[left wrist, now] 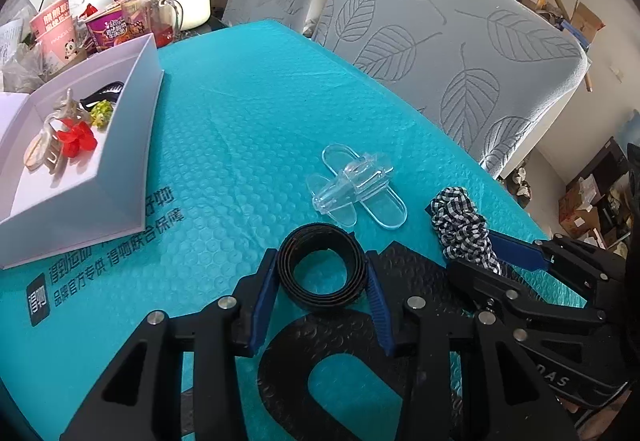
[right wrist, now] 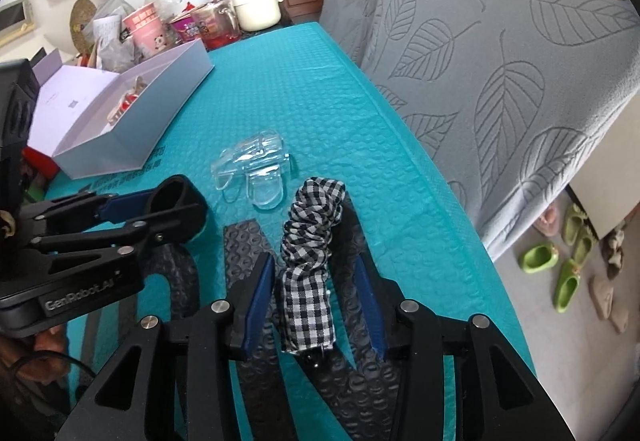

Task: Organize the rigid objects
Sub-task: 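Close left gripper on black hair tie while right gripper grasps gingham scrunchie, then carry black hair tie in left gripper to box while right gripper carries scrunchie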

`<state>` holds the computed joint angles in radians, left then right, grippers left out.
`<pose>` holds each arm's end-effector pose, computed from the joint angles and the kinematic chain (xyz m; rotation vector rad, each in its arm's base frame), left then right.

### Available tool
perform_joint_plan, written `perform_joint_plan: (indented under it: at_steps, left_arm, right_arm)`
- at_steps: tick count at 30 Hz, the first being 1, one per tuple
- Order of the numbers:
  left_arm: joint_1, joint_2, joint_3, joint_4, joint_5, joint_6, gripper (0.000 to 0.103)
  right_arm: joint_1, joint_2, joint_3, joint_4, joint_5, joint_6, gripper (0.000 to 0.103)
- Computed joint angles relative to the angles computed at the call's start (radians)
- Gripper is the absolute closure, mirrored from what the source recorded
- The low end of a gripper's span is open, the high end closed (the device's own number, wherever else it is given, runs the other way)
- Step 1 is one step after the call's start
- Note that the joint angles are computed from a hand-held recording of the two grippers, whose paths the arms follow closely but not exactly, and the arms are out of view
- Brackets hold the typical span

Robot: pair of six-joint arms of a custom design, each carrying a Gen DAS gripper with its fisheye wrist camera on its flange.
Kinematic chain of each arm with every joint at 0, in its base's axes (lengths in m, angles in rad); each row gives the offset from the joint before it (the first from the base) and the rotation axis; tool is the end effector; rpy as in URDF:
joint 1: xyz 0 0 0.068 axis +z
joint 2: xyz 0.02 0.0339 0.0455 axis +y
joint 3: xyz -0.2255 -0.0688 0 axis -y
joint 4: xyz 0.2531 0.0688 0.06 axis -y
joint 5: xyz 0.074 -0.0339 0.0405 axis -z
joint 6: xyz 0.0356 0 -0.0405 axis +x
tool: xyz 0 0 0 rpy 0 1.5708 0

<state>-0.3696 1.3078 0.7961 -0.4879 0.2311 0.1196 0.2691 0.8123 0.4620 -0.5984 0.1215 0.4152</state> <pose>0.2490 -0.1052 0.1682 0.7091 2.4786 -0.3910 0.1813 0.0455 0.1578 0.2325 2.5032 0.1271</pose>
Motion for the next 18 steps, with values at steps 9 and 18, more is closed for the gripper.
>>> perform_joint_plan:
  at_steps: [9,18]
  left_arm:
    - [0.025,-0.105,-0.057,-0.027,-0.002,0.018,0.061]
    - [0.075,-0.225,-0.113,-0.07,0.023,0.041,0.062]
  right_arm:
    - [0.062,-0.039,0.002,-0.04,0.077,0.064,0.085]
    - [0.185,-0.096,0.015,-0.113,0.168,0.147,0.085]
